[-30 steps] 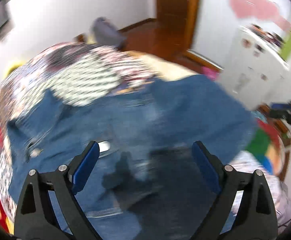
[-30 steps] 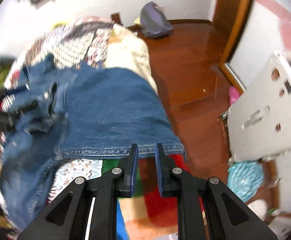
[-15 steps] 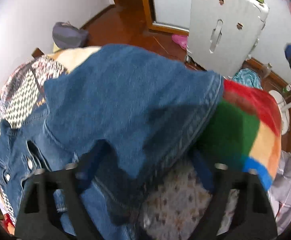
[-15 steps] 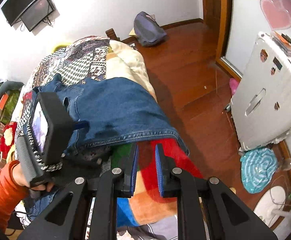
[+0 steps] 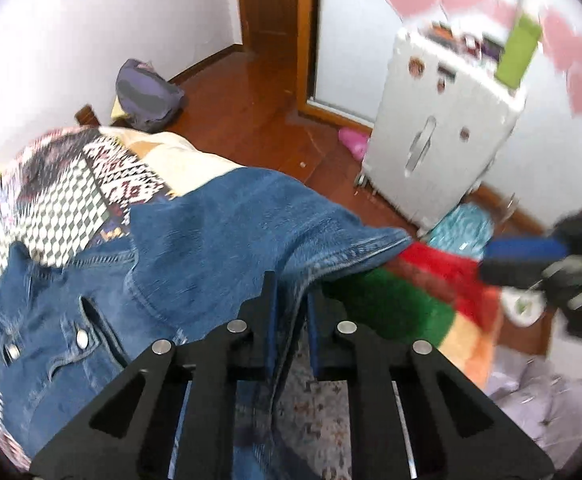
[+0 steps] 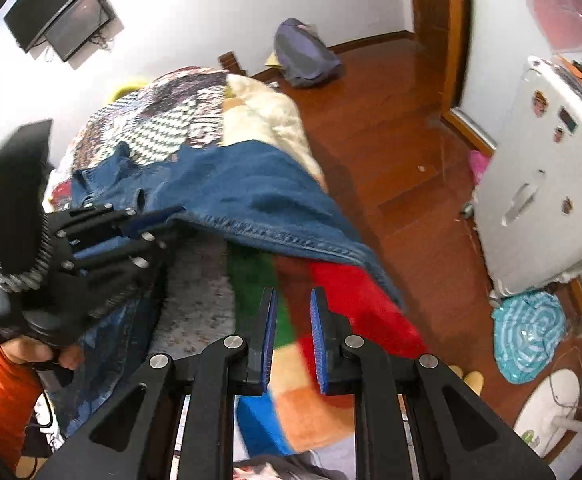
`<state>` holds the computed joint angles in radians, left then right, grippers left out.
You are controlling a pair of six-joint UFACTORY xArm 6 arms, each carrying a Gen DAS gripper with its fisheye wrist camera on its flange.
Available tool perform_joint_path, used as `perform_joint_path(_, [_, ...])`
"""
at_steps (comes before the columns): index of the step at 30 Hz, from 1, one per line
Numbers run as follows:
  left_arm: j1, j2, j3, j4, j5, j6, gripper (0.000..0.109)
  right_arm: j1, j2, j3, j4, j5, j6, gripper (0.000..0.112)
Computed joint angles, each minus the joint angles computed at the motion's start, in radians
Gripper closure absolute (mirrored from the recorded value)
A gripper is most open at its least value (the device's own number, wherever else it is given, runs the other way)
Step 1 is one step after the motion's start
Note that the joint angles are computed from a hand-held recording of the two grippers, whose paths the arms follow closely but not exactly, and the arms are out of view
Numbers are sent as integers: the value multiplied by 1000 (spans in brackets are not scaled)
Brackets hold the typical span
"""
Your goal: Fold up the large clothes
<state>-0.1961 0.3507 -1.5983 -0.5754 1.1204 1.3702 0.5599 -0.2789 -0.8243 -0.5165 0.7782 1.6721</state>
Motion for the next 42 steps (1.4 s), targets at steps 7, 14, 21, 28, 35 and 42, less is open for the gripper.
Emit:
perform_joint_path(7, [129,114,-285,-157,87,-91,109,-41,200,-120,83,-163,-170,100])
perform_joint_path(14, [155,203,-391,-21,89,-107,93,-43,324,-194,146,-199,-190,100])
perform_joint_path(21, [119,145,-191,61,20,-56,43,-63,233,-170,77,-27,-147,100])
perform_joint_path(28, [112,182,-183,127,-50,-120,43,-142,416,-333,142,141,-479,100])
perform_joint_path(35, [144,267,-322,118,18,-193,43,-64,511,-441,-75,474,-416,10])
perform_joint_path(42, [104,194,-226,128,73,-141,43,-146,258,-172,-9,123,-252,12])
